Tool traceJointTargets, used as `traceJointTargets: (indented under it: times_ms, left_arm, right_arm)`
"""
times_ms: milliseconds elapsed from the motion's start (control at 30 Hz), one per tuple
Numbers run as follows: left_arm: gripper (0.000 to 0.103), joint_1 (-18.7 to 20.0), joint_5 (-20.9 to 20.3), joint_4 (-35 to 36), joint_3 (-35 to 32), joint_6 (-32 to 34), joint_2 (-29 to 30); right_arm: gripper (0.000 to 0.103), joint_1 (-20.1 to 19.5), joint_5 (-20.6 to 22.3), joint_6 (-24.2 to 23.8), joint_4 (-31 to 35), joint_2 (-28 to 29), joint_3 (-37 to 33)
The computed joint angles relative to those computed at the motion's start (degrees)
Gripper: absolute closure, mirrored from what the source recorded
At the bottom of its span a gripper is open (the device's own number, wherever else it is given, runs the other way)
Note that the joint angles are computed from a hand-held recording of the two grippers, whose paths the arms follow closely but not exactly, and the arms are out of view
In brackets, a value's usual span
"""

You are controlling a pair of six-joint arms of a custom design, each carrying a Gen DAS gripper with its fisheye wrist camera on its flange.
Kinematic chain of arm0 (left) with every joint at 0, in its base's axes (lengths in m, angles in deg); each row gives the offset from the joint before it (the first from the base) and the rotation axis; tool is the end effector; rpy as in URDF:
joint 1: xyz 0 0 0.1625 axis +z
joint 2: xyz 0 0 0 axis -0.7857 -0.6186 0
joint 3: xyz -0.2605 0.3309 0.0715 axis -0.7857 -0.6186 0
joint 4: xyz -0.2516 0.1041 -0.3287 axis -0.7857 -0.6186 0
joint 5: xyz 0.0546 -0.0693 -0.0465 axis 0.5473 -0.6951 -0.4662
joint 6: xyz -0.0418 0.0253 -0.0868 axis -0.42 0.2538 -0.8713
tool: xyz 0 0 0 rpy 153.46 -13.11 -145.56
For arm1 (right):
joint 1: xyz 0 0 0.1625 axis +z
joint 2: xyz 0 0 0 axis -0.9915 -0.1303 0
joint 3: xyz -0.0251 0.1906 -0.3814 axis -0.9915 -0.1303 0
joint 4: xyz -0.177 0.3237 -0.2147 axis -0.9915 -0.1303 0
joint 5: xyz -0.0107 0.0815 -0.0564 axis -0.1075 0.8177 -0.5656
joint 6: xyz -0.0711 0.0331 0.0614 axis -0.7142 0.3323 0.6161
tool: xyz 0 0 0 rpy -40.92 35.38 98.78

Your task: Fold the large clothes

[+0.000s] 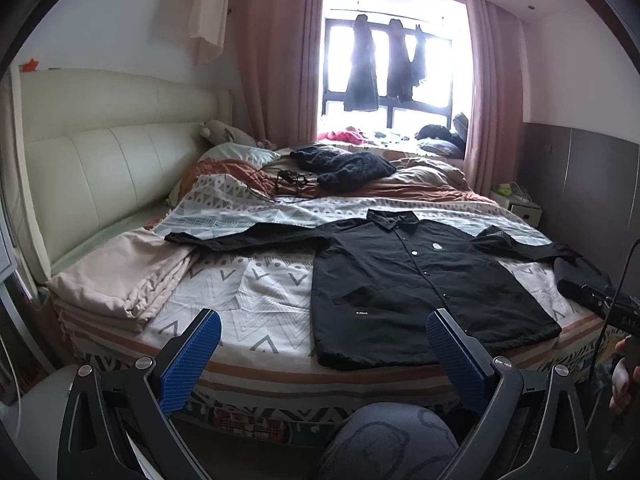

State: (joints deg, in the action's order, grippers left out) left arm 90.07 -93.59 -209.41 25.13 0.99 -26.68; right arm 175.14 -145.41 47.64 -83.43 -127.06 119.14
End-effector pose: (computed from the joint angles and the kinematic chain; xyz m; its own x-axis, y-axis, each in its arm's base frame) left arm -0.3772 -0.5908 0.1665 -0.7115 -0.2678 -0.6496 0.5438 0.3757 -0.7505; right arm 0.1529 -0.6898 0.4100 -0.7359 -0.3139 0.5999 -0.6717 0.4496 -0.5888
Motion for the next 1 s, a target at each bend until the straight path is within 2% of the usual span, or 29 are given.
traceJointTargets:
  times_ms: [267, 500, 600, 700, 867, 1000]
  left_arm:
    - [0.0, -0.8, 0.6, 1.1, 2.9, -2.5, -1.9]
    - [0.0, -1.2, 0.1, 5.5, 6.7, -9.3, -4.8]
    - [0.0, -1.4, 0.6, 4.6, 6.6, -7.7, -4.6]
    - [0.0, -1.9, 1.8, 3.6, 6.9, -7.1, -4.6]
    - [0.0, -2.2, 2.9, 3.2, 6.6, -6.4, -4.7]
    - [0.0, -2.2, 3.1, 3.5, 6.7, -6.4, -4.7]
  right_arm:
    - [0.0, 0.9, -1.3, 0.7, -1.9, -0.4, 1.1]
    - [0.0, 2.0, -3.5, 2.2, -0.7, -2.1, 1.4]
    - [0.0, 2.5, -3.9, 3.0, -0.3, -2.8, 1.4]
    - [0.0, 2.3, -2.5, 3.2, -1.0, -3.9, 2.5]
    - [0.0, 3.3, -3.5, 1.4, 0.6, -3.5, 1.4]
    - [0.0, 3.1, -2.0, 1.7, 1.0, -3.5, 1.7]
